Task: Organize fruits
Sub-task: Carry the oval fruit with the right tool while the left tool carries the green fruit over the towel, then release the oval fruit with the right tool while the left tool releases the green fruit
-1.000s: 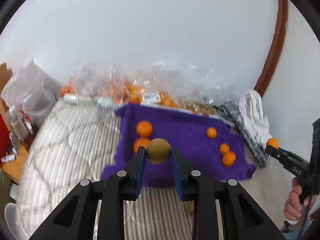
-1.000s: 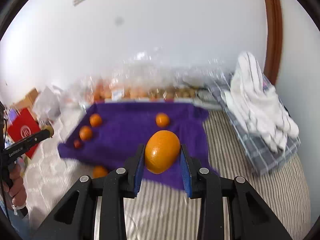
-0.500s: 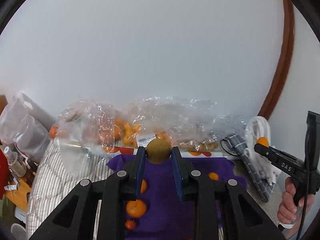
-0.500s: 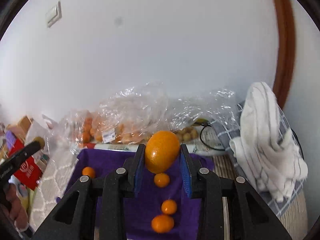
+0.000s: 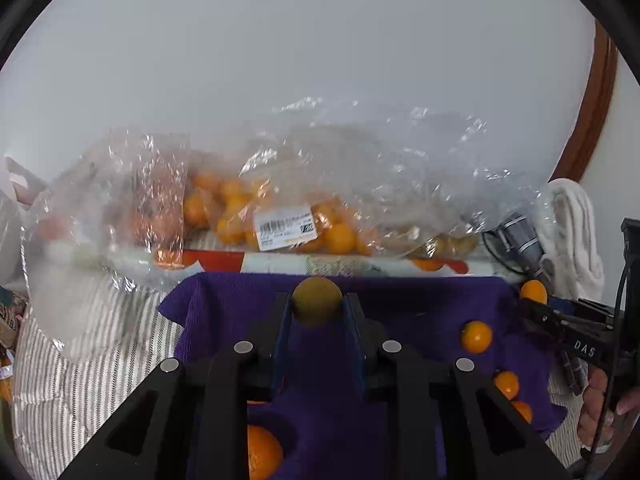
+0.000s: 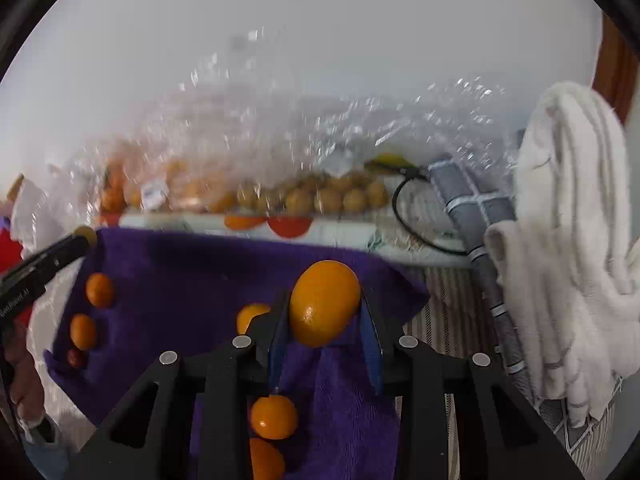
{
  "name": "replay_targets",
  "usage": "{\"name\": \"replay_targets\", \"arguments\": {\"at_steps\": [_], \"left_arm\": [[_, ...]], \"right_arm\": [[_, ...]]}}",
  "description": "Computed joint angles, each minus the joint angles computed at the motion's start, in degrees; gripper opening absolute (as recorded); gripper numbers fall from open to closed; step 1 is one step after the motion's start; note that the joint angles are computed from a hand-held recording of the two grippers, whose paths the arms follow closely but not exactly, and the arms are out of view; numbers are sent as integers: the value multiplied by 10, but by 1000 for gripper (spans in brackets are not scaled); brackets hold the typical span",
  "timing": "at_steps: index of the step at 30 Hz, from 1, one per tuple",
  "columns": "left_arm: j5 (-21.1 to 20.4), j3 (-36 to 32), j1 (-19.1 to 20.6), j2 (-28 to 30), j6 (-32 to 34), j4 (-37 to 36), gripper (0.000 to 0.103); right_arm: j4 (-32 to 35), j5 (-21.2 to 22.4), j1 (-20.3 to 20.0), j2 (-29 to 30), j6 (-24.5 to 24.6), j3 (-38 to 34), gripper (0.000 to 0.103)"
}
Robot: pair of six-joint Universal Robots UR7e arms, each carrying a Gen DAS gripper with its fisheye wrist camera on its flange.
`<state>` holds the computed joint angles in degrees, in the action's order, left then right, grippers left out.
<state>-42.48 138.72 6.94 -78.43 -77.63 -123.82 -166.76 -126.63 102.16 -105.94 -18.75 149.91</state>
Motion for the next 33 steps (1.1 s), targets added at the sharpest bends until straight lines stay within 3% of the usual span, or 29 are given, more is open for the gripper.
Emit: {"name": "replay_targets", "arguments": {"at_steps": [5,14,23,26,29,33], "left_arm": [[-28,13,21,7,31,-58,25],[-49,-15,32,49,34,-12,25],[-62,-29,48,75,30,20,25],[-64,-30,50,78,31,24,26],[-72,-32,50,83,36,16,26],[-70,-33,42,83,44,1,26]], "right_arm": [[-20,-9,-16,42,-20,8,33],[-25,-21,-25,61,-17,10,33],[-26,-42,-8,86,-17,6,34],[-41,-53,2,97,-18,9,39],[-41,-54,6,93,-13,8,51],[-16,-52,16,77,8,0,52]]}}
